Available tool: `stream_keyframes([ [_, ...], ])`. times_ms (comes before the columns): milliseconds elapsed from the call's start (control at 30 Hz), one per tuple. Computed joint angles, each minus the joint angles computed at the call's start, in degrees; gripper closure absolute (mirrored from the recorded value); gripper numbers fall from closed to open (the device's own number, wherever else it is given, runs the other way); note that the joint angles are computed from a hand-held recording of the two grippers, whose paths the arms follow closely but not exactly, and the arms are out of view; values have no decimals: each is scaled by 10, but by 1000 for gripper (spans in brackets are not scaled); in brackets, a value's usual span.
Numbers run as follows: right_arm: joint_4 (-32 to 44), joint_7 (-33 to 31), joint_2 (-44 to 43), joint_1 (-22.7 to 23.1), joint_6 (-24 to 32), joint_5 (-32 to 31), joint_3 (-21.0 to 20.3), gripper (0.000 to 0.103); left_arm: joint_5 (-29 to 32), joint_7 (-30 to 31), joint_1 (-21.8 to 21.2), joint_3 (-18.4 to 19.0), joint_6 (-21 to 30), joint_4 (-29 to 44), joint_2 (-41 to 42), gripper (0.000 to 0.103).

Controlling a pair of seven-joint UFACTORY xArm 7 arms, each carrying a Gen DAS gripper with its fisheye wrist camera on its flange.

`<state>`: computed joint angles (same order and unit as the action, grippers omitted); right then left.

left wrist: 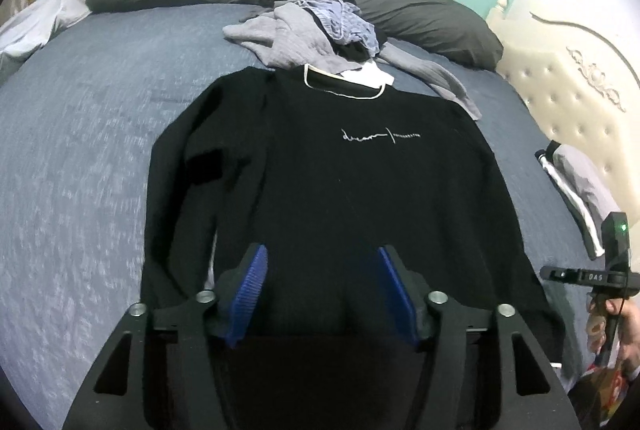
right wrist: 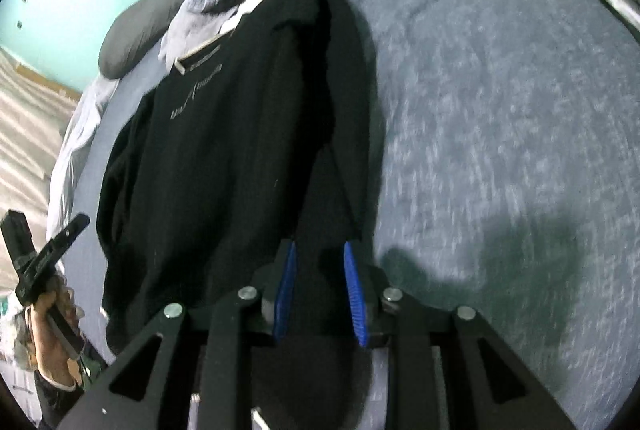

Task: Fold clothes

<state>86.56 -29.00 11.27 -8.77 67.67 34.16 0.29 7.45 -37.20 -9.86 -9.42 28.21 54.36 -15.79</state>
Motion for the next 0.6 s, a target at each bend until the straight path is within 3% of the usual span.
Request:
stream_keyframes([
  [200,-36,6,-22,-4,-17,1,-11,78,15,-20,-2,-14,-8,-29,-11,40],
  [600,-93,-17,-54,21,-79,-89,-9,78,6,-19,-10,-11,-43,-56,-17,40],
])
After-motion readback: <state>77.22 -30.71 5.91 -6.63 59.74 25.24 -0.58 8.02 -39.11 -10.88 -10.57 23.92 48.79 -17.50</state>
